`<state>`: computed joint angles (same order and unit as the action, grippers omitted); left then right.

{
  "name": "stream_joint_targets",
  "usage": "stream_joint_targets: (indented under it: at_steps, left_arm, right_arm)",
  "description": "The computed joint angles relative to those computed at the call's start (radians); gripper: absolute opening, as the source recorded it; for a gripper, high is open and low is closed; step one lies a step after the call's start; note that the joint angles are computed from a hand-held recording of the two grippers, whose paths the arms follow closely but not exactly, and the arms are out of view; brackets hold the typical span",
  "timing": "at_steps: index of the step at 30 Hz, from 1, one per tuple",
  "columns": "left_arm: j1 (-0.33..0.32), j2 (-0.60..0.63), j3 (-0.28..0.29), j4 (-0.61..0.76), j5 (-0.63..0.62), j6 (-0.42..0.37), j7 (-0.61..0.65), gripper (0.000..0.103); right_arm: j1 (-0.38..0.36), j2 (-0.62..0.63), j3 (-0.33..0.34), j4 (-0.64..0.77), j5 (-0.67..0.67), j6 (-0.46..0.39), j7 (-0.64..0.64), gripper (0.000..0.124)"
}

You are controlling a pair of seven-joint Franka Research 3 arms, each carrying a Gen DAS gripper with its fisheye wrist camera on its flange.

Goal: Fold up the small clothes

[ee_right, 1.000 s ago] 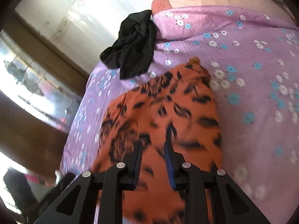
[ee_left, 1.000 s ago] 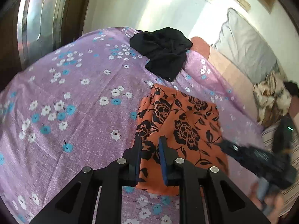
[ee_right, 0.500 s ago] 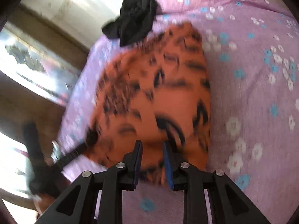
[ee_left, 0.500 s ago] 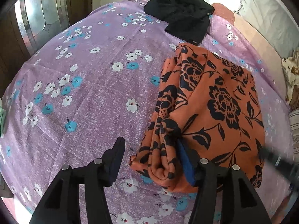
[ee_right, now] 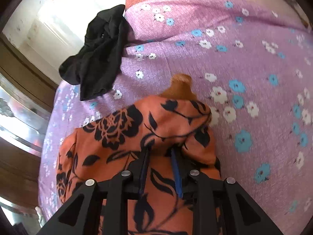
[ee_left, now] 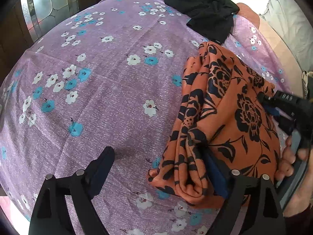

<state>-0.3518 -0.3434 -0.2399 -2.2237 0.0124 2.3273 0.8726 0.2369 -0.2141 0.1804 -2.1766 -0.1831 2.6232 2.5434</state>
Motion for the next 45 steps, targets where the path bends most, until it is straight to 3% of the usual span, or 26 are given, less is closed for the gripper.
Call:
stream_joint_targets:
  at_steps: [4,8,10,13,15,19,23,27,34,37,40,45]
  left_arm:
    - [0.004,-0.002,-0.005,0.001,0.010,-0.009,-0.014,0.093]
    - [0.008,0.005,-0.013,0.008,0.034,-0.012,-0.030,0.093]
    - [0.009,0.007,-0.018,0.009,0.052,-0.009,-0.037,0.093]
    - [0.007,0.008,-0.020,0.009,0.069,-0.005,-0.038,0.093]
    - [0.006,0.007,-0.020,0.010,0.075,-0.007,-0.036,0.094]
    - [0.007,0.004,-0.023,0.010,0.092,-0.011,-0.039,0.094]
    - [0.006,-0.001,-0.023,0.005,0.102,-0.010,-0.041,0.094]
    - [0.008,-0.002,-0.030,0.008,0.119,-0.017,-0.052,0.094]
    - [0.007,0.001,-0.038,0.014,0.148,-0.027,-0.068,0.094]
    - [0.011,0.007,-0.044,0.021,0.169,-0.037,-0.084,0.097]
    - [0.013,0.012,-0.053,0.025,0.191,-0.044,-0.106,0.098]
    - [0.011,0.019,-0.058,0.035,0.224,-0.058,-0.119,0.099]
  right_arm:
    - [0.062,0.021,-0.017,0.017,0.113,0.150,-0.164,0.028]
    - [0.122,0.127,-0.018,0.122,0.225,0.118,-0.316,0.028]
    - [0.132,0.186,-0.015,0.175,0.183,0.059,-0.314,0.033]
    - [0.145,0.198,-0.033,0.157,0.180,0.123,-0.327,0.034]
    - [0.150,0.183,-0.041,0.142,0.262,0.127,-0.367,0.034]
    - [0.151,0.138,-0.041,0.122,0.288,0.089,-0.383,0.033]
    - [0.147,0.034,-0.039,0.018,0.365,0.127,-0.397,0.033]
    - [0.102,-0.082,-0.003,-0.075,0.308,0.104,-0.344,0.034]
    - [0.081,-0.294,0.021,-0.239,0.329,0.029,-0.341,0.035]
    - [0.102,-0.306,0.009,-0.285,0.357,0.026,-0.393,0.034]
    - [0.082,-0.303,0.035,-0.310,0.341,0.072,-0.400,0.034]
    - [0.028,-0.290,0.098,-0.291,0.241,0.061,-0.361,0.035]
